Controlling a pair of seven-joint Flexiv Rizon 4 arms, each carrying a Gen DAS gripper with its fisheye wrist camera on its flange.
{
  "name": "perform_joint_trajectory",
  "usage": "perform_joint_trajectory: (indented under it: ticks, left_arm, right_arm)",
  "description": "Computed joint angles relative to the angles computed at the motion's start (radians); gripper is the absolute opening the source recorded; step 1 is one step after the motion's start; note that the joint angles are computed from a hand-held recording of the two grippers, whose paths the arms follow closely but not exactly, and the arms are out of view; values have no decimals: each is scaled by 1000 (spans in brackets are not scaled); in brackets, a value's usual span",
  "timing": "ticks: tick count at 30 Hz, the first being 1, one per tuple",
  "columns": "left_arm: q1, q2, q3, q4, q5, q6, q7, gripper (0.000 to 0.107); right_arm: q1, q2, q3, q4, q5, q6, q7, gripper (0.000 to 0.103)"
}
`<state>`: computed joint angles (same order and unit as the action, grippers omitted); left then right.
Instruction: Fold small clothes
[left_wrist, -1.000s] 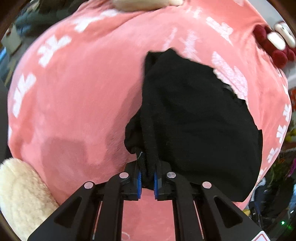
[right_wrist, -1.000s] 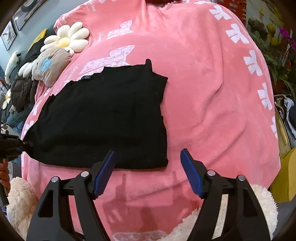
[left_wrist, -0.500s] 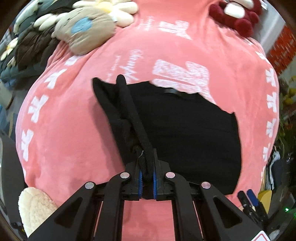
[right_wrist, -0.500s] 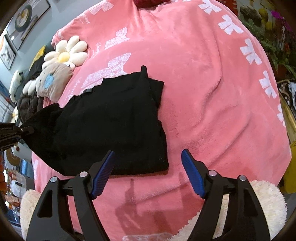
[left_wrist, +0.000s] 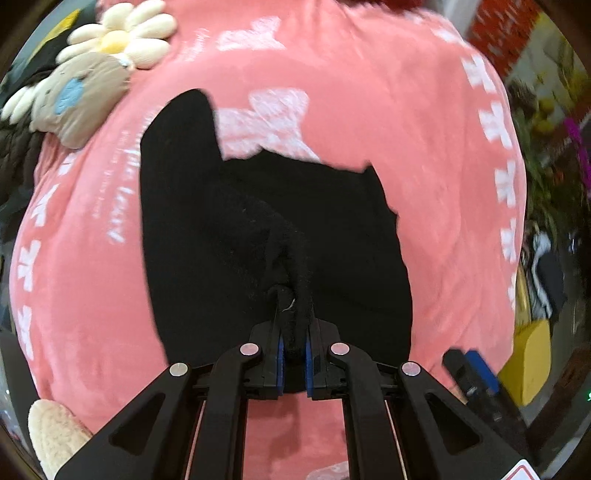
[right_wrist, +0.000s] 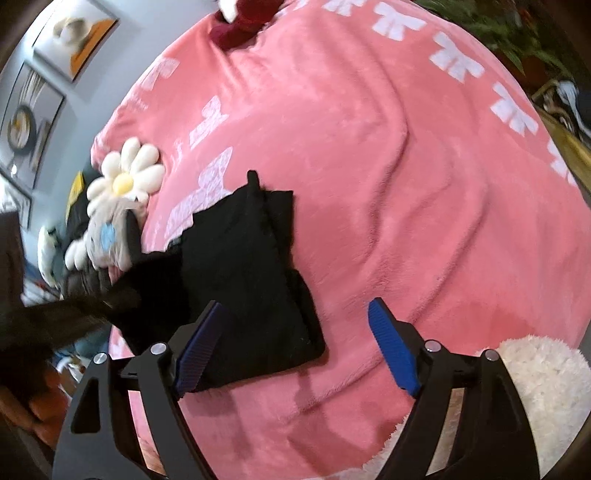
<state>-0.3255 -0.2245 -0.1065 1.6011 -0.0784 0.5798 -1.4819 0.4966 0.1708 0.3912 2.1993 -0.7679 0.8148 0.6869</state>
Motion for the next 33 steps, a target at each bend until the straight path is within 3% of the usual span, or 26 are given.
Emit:
perform_joint_trajectory:
  ticks: [6, 7, 9, 11, 14, 16, 20, 28, 30, 31, 32, 33]
  left_arm:
    - [-10, 15, 4, 77, 24, 9, 13, 8]
    - [-1, 26, 4, 93, -1, 7, 27, 12]
    - [20, 58, 4, 135, -79, 7, 64, 28]
    - [39, 103, 10, 178, -142, 0, 104, 69]
    - [59, 191, 31, 269, -210, 45, 192, 70]
    - [73, 234, 47, 304, -214, 45, 215, 70]
    - [112, 293, 77, 349, -213, 21, 198, 70]
    - [169, 359, 102, 389, -175, 23, 200, 70]
    - [178, 366, 108, 394, -182, 13, 212, 70]
    - [181, 367, 110, 395, -189, 8, 222, 70]
    - [184, 366, 110, 396, -189, 9, 225, 70]
    - [186, 367, 108, 397, -190, 10, 226, 70]
  right_arm:
    - [-2, 6, 5, -3, -7, -16, 8, 78]
    - [-1, 5, 6, -6, -12, -19, 8, 78]
    - [4, 3, -3, -19, 14, -11, -44, 79]
    - [6, -4, -8, -38, 21, -6, -88, 79]
    - [11, -46, -33, -100, 33, 43, -224, 84]
    - [13, -101, -61, -149, 73, 131, -346, 87]
    - [35, -241, -95, -291, 270, 175, -614, 91]
    - [95, -435, -135, -512, 433, -40, -789, 88]
    - [113, -466, -135, -555, 453, -73, -825, 72]
    - [121, -481, -134, -579, 464, -92, -852, 51]
    - [127, -488, -133, -594, 471, -105, -875, 16]
    - [140, -502, -135, -631, 468, -144, -903, 10]
